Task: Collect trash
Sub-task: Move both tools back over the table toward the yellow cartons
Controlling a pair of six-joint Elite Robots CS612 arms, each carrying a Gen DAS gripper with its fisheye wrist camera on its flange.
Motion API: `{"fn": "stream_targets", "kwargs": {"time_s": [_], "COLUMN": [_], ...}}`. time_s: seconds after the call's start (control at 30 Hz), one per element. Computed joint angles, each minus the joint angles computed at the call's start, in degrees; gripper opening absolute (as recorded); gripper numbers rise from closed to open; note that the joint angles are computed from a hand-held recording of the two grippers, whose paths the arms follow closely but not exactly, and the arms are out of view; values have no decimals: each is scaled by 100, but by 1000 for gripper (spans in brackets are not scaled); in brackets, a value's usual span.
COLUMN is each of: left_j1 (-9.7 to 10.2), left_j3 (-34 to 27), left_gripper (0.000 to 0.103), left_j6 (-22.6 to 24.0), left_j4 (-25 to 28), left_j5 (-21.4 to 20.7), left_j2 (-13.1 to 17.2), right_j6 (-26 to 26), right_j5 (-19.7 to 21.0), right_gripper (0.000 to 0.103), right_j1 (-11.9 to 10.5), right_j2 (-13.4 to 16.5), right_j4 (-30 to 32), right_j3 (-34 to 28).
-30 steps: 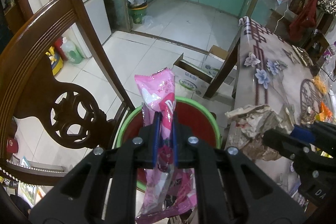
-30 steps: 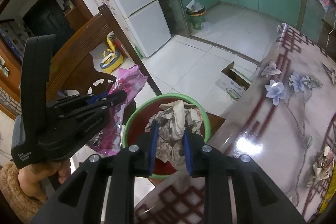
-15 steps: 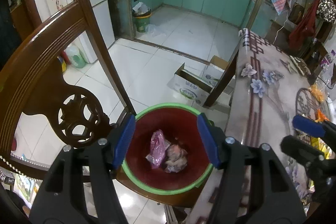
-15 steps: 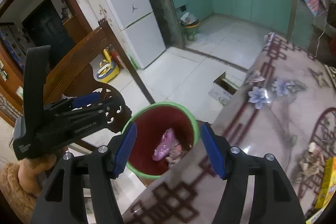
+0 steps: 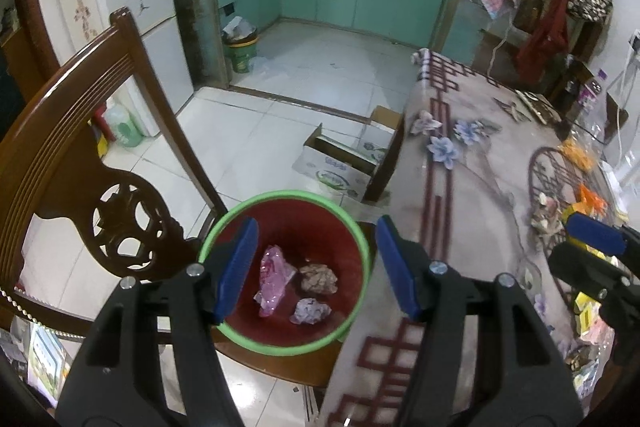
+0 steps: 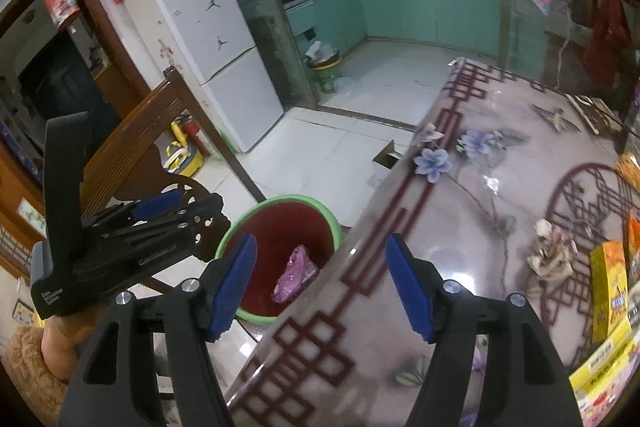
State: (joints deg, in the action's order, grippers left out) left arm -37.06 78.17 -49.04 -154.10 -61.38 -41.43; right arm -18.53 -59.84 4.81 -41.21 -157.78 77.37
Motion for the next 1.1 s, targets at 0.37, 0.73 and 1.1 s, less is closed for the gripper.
{"fn": "stream_targets", "kwargs": {"time_s": [0.37, 0.73, 1.1], "left_j1": [-233, -627, -1019], "left_j3": [-413, -1399, -2655], "left_gripper": [64, 65, 73], "left_j6": [338, 562, 1172], "left_j4": [30, 493, 868], "left_j5": [-70, -160, -791], "left_j2": [193, 648, 1328], "right_j6": [344, 344, 678], "right_j5": [-130, -209, -1253], "right_gripper": [67, 67, 77], "right_j1": [-323, -1010, -1915], "right_j2": [-191, -403, -15], "right_j4": [-383, -524, 37], "right_j3": [397, 830, 130]}}
